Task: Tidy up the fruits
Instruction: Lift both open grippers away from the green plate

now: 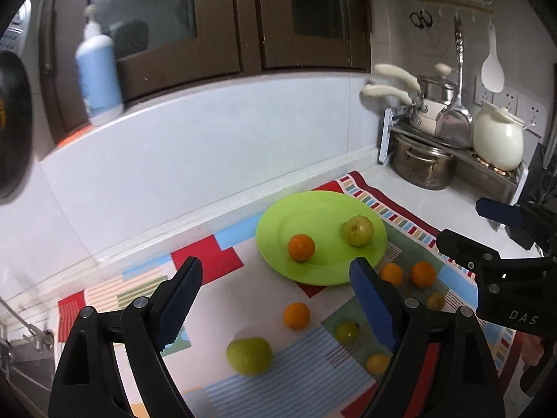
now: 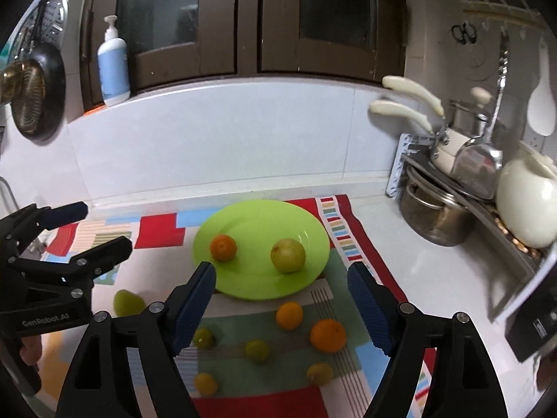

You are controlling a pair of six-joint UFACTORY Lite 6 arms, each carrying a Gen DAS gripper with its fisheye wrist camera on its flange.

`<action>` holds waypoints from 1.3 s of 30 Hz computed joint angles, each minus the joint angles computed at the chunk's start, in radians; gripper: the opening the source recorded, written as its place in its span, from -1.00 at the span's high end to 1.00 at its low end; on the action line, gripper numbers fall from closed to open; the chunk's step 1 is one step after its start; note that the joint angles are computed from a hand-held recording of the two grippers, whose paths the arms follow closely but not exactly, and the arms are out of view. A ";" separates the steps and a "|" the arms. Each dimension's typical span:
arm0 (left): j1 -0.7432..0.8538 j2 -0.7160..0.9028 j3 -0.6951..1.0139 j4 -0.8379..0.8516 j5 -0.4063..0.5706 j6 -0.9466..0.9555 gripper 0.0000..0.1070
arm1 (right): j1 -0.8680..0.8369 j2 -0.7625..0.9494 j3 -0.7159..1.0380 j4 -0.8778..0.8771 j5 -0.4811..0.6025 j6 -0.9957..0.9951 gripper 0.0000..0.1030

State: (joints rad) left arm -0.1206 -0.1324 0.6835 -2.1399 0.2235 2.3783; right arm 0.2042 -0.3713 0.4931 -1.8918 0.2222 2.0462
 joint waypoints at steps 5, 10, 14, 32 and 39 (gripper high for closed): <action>0.075 -0.168 -0.124 0.208 0.058 -0.154 -0.67 | 0.166 -0.155 -0.084 0.355 0.131 -0.244 -0.57; 0.204 -0.291 -0.200 0.456 0.163 -0.326 -0.72 | 0.368 -0.234 -0.135 0.479 0.303 -0.231 -0.61; 0.334 -0.340 -0.233 0.567 0.277 -0.360 -0.73 | 0.554 -0.239 -0.143 0.515 0.483 -0.123 -0.61; 0.577 -0.104 -0.274 0.448 0.469 0.099 -0.72 | 0.889 0.109 -0.092 0.549 0.697 0.299 -0.61; 0.555 0.043 -0.249 0.344 0.448 0.252 -0.67 | 0.844 0.211 -0.086 0.483 0.616 0.390 -0.61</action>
